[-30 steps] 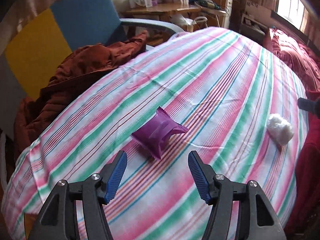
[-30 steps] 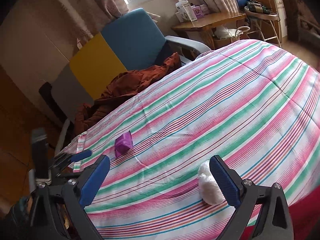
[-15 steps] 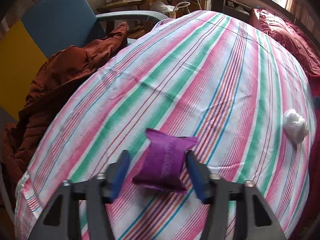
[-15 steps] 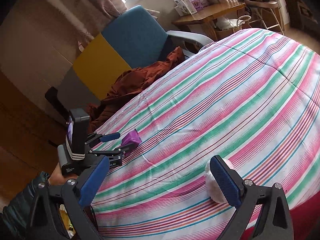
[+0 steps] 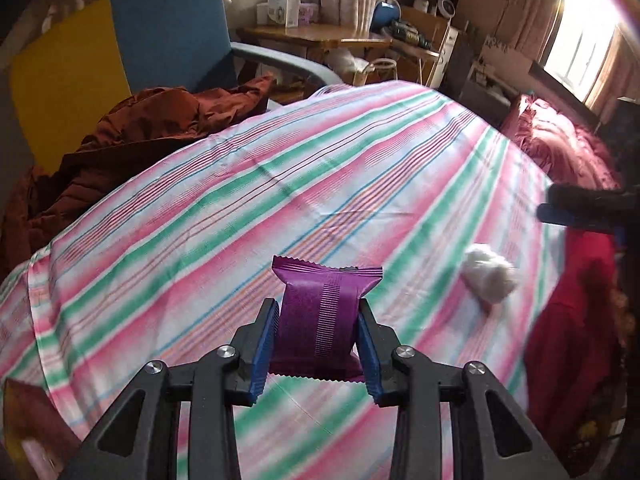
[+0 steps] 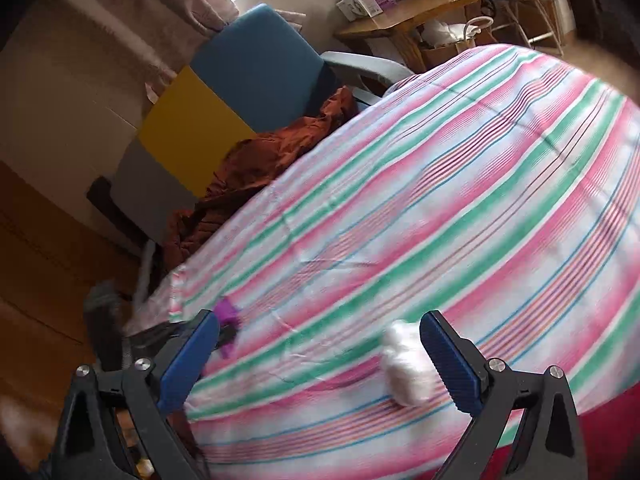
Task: Organize objects
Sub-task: 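Grasp the purple snack pack with the left tool while the right tool grasps the plastic bundle, then carry the purple pack and plastic bundle to the gold tray and release both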
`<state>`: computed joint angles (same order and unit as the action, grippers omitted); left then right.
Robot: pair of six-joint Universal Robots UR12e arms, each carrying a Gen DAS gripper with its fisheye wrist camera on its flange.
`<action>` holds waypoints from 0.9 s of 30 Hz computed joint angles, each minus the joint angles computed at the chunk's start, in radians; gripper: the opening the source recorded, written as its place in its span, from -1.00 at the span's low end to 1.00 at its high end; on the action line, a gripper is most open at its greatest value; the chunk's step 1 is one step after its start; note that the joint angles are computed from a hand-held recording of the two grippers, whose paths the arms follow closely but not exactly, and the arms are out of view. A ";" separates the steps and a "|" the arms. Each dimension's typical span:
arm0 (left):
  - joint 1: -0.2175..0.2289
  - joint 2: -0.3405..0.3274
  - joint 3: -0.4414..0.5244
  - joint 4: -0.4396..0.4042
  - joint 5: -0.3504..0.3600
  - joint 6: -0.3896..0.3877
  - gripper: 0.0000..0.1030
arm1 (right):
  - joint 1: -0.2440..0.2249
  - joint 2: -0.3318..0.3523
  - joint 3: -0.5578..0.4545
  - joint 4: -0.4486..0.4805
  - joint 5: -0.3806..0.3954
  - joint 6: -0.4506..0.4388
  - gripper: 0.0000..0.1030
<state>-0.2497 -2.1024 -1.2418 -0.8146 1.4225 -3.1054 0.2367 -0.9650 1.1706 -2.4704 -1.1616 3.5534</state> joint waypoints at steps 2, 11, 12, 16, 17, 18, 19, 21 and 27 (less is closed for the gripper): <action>-0.001 0.025 -0.031 0.030 -0.016 -0.024 -0.27 | 0.000 -0.001 -0.028 0.109 -0.053 -0.092 0.96; -0.002 0.140 -0.173 0.159 -0.027 -0.116 -0.27 | 0.025 0.082 -0.203 0.530 -0.144 -0.351 0.33; 0.000 0.156 -0.194 0.176 -0.023 -0.129 -0.27 | 0.030 0.094 -0.223 0.550 -0.161 -0.364 0.33; 0.006 0.216 -0.278 0.245 0.019 -0.178 -0.27 | 0.047 0.150 -0.316 0.690 -0.210 -0.420 -0.26; 0.009 0.232 -0.302 0.261 0.032 -0.194 -0.27 | 0.049 0.157 -0.329 0.715 -0.215 -0.427 -0.30; 0.013 0.249 -0.328 0.275 0.043 -0.213 -0.27 | 0.050 0.154 -0.323 0.704 -0.219 -0.429 -0.30; 0.017 0.264 -0.351 0.288 0.052 -0.233 -0.27 | 0.050 0.145 -0.307 0.676 -0.225 -0.428 -0.30; 0.033 0.303 -0.409 0.314 0.072 -0.288 -0.27 | 0.049 0.127 -0.275 0.622 -0.232 -0.418 -0.30; 0.093 0.427 -0.578 0.368 0.165 -0.447 -0.27 | 0.066 0.072 -0.192 0.451 -0.233 -0.426 -0.31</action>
